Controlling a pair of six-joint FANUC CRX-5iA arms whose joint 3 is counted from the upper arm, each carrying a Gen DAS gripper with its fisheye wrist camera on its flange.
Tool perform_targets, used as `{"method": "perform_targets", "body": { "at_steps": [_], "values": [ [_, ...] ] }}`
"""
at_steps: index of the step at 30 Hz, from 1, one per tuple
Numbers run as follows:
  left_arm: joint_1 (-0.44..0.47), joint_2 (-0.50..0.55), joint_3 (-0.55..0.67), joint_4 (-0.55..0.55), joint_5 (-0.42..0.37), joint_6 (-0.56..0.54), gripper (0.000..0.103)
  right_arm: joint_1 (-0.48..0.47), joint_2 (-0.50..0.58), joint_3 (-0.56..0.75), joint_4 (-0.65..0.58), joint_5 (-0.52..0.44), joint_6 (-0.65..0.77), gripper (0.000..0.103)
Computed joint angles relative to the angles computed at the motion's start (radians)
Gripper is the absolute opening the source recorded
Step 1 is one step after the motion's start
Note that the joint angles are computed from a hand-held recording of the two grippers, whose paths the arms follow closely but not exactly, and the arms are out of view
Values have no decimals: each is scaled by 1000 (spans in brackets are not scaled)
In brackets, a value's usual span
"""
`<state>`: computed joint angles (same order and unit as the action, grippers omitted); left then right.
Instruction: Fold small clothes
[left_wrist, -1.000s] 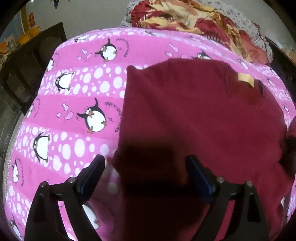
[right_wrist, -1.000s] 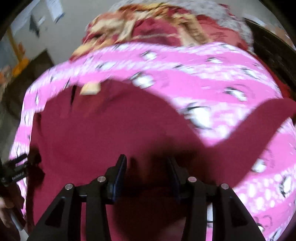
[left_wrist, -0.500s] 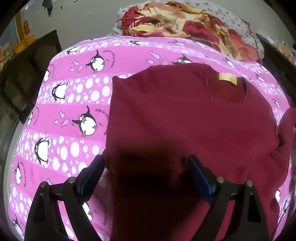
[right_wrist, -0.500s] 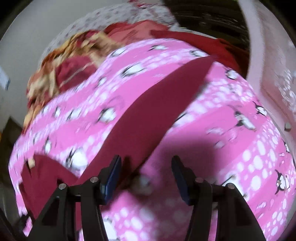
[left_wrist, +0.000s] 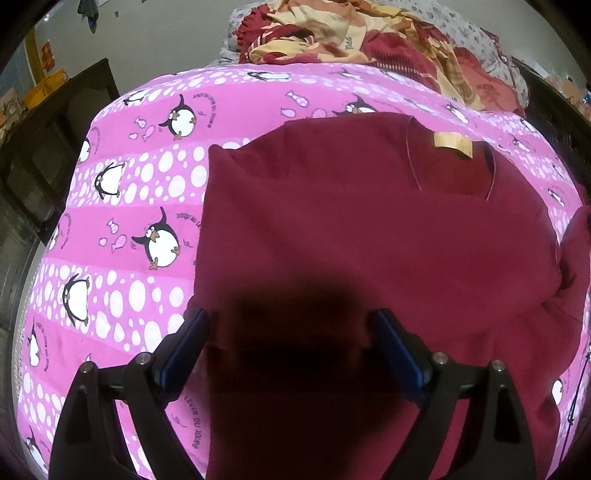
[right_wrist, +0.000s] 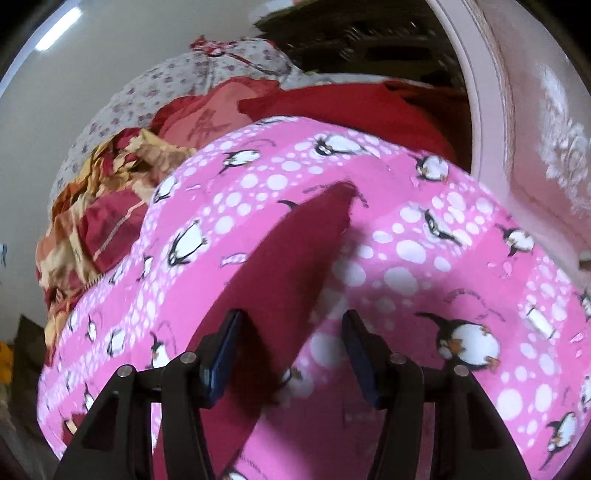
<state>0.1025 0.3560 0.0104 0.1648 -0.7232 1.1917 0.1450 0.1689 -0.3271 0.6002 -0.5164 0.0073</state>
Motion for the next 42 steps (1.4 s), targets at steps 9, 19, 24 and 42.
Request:
{"method": "perform_targets", "body": {
  "at_steps": [9, 19, 24, 42],
  "values": [
    [-1, -1, 1, -12, -3, 8, 90, 1, -79, -99, 245, 82, -126, 8],
    [40, -48, -50, 93, 27, -61, 90, 144, -242, -69, 143, 16, 173, 8],
    [56, -81, -80, 145, 45, -108, 90, 253, -185, 92, -122, -34, 516, 8],
    [89, -66, -94, 302, 11, -207, 89, 460, 337, 634, -751, -261, 1095, 31]
  ]
}}
